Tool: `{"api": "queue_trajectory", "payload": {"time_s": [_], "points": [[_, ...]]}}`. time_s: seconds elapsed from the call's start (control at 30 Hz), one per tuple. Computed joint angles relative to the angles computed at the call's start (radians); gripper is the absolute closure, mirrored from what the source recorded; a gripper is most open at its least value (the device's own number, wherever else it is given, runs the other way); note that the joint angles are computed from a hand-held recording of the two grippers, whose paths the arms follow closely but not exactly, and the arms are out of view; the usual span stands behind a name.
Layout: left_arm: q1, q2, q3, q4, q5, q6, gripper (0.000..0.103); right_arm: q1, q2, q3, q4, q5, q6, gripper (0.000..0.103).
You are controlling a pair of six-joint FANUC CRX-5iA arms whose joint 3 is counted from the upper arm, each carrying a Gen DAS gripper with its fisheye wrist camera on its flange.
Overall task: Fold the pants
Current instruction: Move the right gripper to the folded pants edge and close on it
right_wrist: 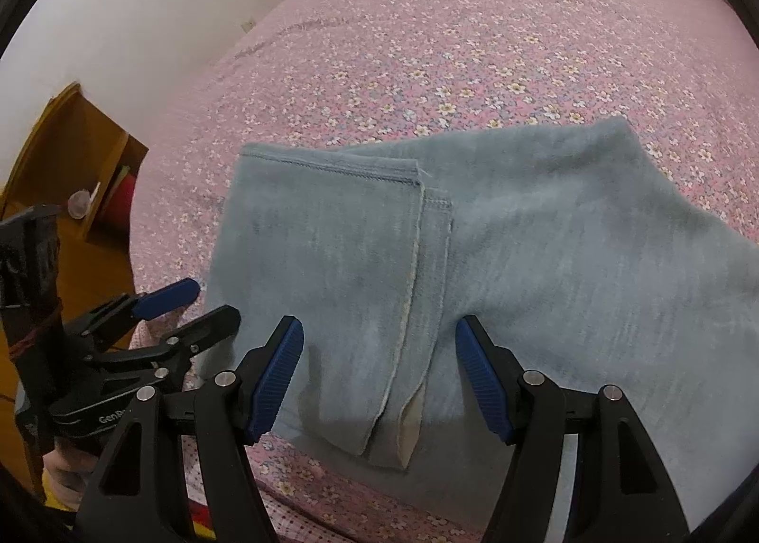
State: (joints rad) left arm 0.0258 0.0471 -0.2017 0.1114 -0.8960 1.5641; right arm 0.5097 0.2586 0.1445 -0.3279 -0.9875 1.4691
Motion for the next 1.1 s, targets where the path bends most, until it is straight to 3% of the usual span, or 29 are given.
{"api": "queue_trajectory", "payload": {"time_s": [0.27, 0.33, 0.43, 1.1], "points": [[-0.003, 0.001, 0.0, -0.001, 0.003, 0.001, 0.033, 0.01, 0.006, -0.005, 0.011, 0.021, 0.007, 0.036], [-0.003, 0.002, -0.003, 0.001, 0.006, 0.002, 0.033, 0.011, 0.001, -0.01, 0.015, 0.026, 0.002, 0.05], [0.0, -0.001, -0.004, 0.002, 0.006, -0.001, 0.033, 0.0, -0.003, -0.005, -0.016, 0.024, 0.02, 0.06], [-0.011, 0.005, 0.003, -0.014, 0.006, 0.014, 0.031, -0.013, 0.004, -0.022, -0.059, 0.048, 0.051, 0.063]]}}
